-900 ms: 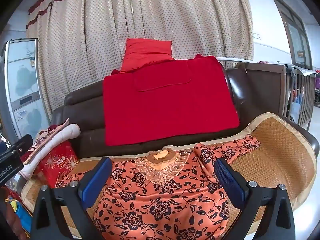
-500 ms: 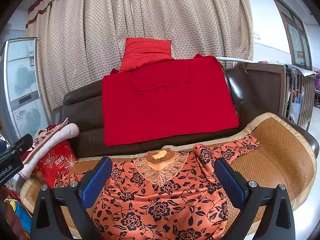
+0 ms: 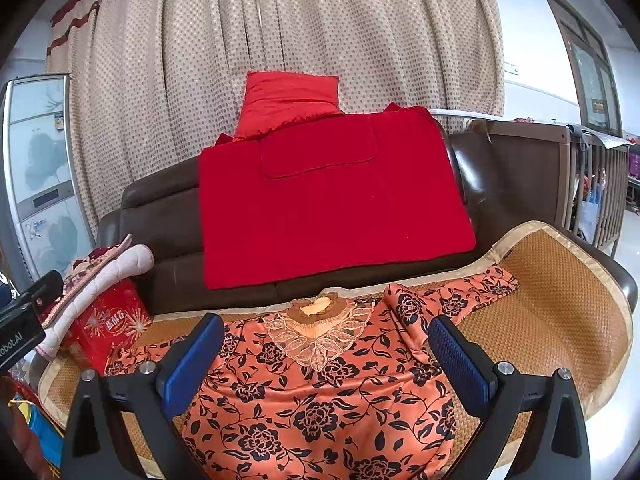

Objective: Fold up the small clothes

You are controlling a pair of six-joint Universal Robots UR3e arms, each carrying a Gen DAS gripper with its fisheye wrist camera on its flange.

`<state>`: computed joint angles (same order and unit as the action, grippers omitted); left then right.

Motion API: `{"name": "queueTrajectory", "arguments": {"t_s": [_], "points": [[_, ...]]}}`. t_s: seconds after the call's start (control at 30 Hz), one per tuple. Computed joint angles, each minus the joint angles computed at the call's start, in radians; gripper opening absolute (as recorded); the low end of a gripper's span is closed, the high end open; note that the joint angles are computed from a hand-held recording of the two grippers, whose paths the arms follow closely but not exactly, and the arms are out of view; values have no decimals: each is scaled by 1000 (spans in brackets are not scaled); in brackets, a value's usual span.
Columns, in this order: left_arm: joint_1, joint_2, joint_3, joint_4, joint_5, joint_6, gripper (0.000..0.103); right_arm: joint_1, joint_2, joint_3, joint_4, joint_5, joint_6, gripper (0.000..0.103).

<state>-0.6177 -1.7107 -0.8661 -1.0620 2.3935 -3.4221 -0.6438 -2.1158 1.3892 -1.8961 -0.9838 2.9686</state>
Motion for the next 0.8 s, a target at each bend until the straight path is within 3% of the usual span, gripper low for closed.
{"name": "queueTrajectory", "arguments": {"t_s": [0.23, 0.8], "points": [[2, -1, 4, -1, -5, 1, 103, -14, -15, 44, -66, 29, 38, 103], [-11, 12, -26, 16, 2, 1, 103, -38, -20, 27, -24, 43, 41, 103]]}}
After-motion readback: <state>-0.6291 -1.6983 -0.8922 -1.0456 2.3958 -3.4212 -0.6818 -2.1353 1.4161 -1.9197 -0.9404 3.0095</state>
